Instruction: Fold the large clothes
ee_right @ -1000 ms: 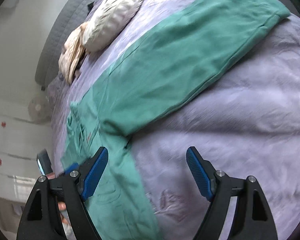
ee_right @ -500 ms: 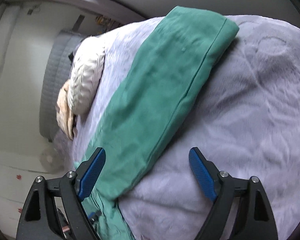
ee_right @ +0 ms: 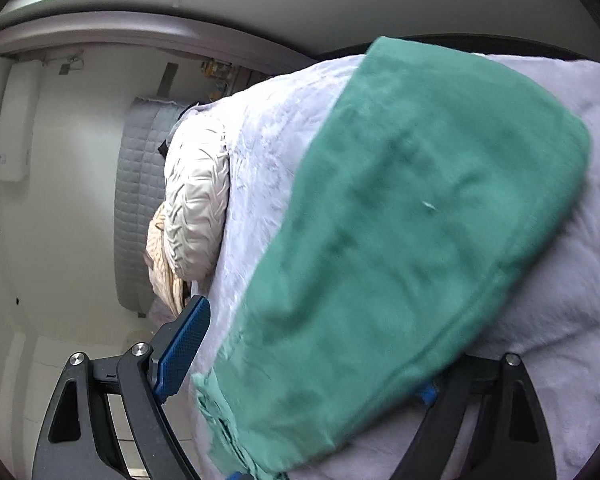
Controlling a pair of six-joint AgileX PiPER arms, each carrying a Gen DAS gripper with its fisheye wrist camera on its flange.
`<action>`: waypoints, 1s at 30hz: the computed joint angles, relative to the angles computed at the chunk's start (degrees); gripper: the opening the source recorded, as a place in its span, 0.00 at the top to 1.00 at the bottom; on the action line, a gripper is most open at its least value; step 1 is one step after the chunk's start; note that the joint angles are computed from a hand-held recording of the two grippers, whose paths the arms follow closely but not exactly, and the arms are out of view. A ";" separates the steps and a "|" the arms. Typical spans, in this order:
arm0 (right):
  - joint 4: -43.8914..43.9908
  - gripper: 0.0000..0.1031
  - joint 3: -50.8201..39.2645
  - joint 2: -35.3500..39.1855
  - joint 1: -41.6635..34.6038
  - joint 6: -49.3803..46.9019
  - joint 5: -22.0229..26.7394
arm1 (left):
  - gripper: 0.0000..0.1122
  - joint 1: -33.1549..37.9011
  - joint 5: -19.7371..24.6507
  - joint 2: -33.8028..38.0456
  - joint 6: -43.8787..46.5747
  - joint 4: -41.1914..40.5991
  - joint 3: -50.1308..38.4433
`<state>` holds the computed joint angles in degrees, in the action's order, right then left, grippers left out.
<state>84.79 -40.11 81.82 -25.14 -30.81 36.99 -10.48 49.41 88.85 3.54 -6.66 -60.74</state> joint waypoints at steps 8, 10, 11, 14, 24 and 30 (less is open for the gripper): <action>-5.91 0.95 -7.04 1.37 8.18 9.84 -4.59 | 0.09 4.21 0.56 0.22 -0.46 5.91 -0.84; -8.49 0.95 -10.10 1.44 12.49 11.81 -6.20 | 0.09 6.73 0.75 0.73 0.96 6.76 -1.33; -10.54 0.95 -12.02 1.74 14.93 13.45 -7.02 | 0.09 7.21 0.40 0.63 0.68 7.50 -0.81; -25.32 0.95 -20.64 3.62 24.81 25.58 -10.16 | 0.09 11.12 -0.60 0.34 2.20 9.78 -0.12; -75.56 0.95 -65.53 29.71 58.13 58.82 1.34 | 0.09 28.46 -2.94 3.15 15.80 6.09 -1.71; -76.46 0.95 -97.17 54.18 66.73 61.83 17.85 | 0.09 38.05 -4.04 6.36 23.82 2.84 -4.00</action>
<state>8.34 -137.28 136.00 41.59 31.02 54.83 27.57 45.38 95.21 27.36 -3.82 -64.74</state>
